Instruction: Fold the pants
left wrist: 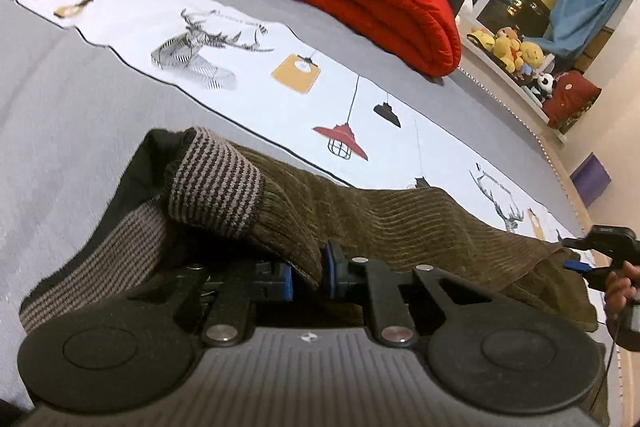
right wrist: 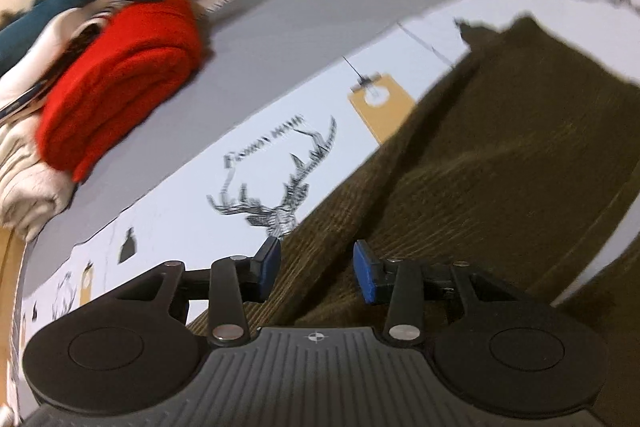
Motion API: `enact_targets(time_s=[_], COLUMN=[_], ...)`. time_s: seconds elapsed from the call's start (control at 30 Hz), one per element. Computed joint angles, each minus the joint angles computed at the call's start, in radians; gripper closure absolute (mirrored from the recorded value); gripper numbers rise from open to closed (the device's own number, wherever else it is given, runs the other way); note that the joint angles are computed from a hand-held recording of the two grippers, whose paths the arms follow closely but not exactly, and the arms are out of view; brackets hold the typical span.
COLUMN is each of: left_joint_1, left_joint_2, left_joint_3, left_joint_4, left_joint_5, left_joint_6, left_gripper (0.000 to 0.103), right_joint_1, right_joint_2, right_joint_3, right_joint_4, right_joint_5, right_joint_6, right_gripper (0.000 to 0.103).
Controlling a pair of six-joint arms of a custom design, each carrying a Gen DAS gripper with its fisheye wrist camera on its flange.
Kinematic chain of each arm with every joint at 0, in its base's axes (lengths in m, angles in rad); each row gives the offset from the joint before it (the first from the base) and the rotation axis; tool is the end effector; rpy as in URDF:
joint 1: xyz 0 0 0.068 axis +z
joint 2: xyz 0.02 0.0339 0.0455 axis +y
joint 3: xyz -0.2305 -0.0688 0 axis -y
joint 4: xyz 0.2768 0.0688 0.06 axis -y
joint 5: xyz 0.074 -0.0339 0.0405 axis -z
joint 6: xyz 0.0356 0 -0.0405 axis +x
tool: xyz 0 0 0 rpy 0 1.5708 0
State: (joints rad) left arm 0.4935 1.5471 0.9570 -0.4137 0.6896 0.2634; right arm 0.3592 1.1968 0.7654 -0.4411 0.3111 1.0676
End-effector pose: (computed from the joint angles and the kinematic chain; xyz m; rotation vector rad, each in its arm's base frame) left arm 0.3035 0.1375 0.1542 -0.0252 2.3369 -0.5255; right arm 0.2675 0.0888 0.1842 0.9624 2.2069 0.2877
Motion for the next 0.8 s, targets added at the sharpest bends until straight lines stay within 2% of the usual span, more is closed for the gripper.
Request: enact_targets(time_s=[0.2, 0.27, 0.33, 0.4, 0.43, 0.5, 0.6, 0.7, 0.73, 0.8], left_joint_1=[-0.007, -0.005, 0.002, 0.008, 0.01, 0.014, 0.035, 0.067, 0.081, 0.109], left_joint_2=[-0.038, -0.054, -0.058, -0.054, -0.052, -0.048, -0.044, -0.051, -0.054, -0.057], left_joint_3=[-0.043, -0.057, -0.057, -0.047, -0.041, -0.032, -0.014, 0.005, 0.02, 0.082], left_joint_4=[0.075, 0.11, 0.133, 0.138, 0.139, 0.146, 0.142, 0.118, 0.087, -0.047], left_joint_5=[-0.023, -0.026, -0.023, -0.02, -0.022, -0.024, -0.012, 0.009, 0.017, 0.001], left_joint_6=[-0.017, -0.026, -0.039, -0.051, -0.059, -0.074, -0.106, -0.135, -0.14, -0.132], left_gripper=[0.086, 0.086, 0.087, 0.087, 0.089, 0.09, 0.092, 0.093, 0.093, 0.094], right_joint_1=[-0.096, -0.101, -0.101, -0.1, -0.098, -0.083, -0.022, 0.09, 0.155, 0.311], right_joint_2=[0.206, 0.244, 0.245, 0.227, 0.2, 0.13, 0.001, -0.142, -0.178, -0.215], right_joint_3=[0.016, 0.016, -0.006, -0.017, -0.029, -0.051, -0.032, 0.023, 0.059, 0.13], right_joint_4=[0.178, 0.208, 0.236, 0.232, 0.225, 0.205, 0.062, -0.175, -0.293, -0.516], right_joint_5=[-0.089, -0.084, -0.071, -0.061, -0.058, -0.042, 0.021, 0.137, 0.196, 0.316], right_joint_6=[0.042, 0.051, 0.073, 0.081, 0.087, 0.107, 0.114, 0.165, 0.212, 0.354], right_gripper=[0.06, 0.061, 0.067, 0.086, 0.086, 0.094, 0.096, 0.096, 0.096, 0.096])
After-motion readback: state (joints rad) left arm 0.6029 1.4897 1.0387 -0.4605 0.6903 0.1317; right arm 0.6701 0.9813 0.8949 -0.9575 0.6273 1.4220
